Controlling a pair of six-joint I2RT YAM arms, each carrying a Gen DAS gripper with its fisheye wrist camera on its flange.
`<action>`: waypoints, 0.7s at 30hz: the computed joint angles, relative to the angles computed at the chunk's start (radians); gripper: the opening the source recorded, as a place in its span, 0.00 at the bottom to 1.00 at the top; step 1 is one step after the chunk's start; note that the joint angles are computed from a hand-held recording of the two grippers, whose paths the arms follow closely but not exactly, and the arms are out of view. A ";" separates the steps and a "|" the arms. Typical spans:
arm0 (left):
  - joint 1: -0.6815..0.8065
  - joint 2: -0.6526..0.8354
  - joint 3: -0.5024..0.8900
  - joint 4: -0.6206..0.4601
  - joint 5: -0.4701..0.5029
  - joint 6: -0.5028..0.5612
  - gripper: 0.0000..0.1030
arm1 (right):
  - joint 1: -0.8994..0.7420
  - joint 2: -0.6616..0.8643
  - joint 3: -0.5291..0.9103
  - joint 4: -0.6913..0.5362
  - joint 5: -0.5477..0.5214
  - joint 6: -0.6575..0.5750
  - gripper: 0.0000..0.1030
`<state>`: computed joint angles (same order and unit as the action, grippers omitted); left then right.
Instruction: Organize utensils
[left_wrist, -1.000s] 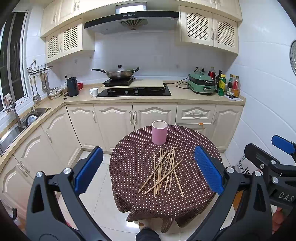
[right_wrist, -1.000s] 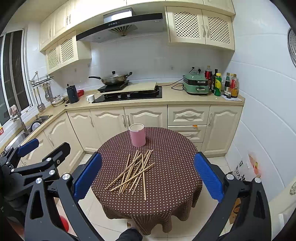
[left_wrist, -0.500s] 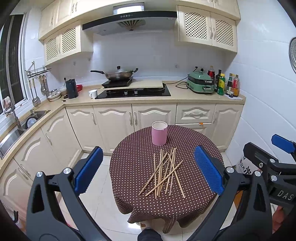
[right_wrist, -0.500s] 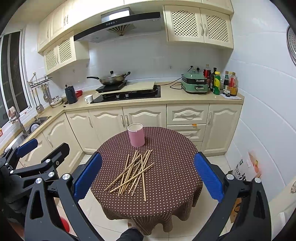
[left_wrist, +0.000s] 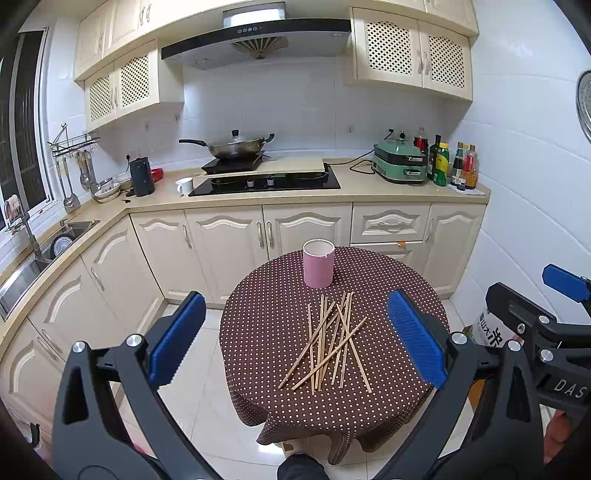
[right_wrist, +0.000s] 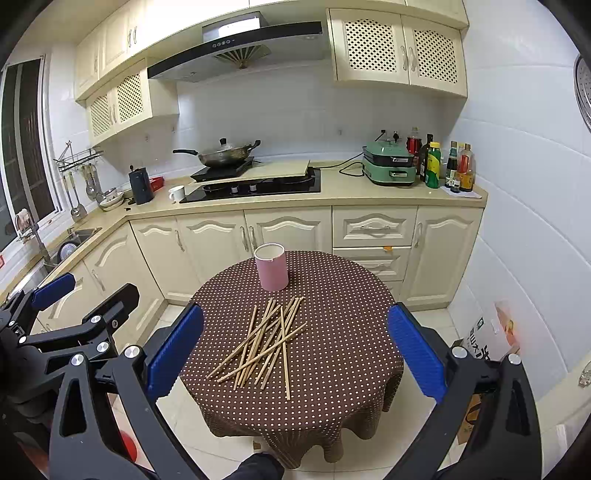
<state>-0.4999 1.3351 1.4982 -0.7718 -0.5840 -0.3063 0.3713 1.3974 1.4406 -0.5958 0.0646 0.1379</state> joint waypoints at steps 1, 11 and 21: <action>0.002 0.001 0.001 0.000 0.001 0.001 0.94 | 0.000 0.000 0.000 0.000 0.000 -0.001 0.93; 0.023 -0.008 -0.008 0.023 0.020 0.018 0.94 | 0.017 -0.002 -0.015 0.019 0.024 0.007 0.93; 0.019 -0.007 0.005 0.012 0.012 0.027 0.94 | 0.010 -0.008 -0.002 -0.004 0.012 0.009 0.93</action>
<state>-0.4813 1.3277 1.5031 -0.7596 -0.5720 -0.2797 0.3810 1.3899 1.4389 -0.6003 0.0768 0.1465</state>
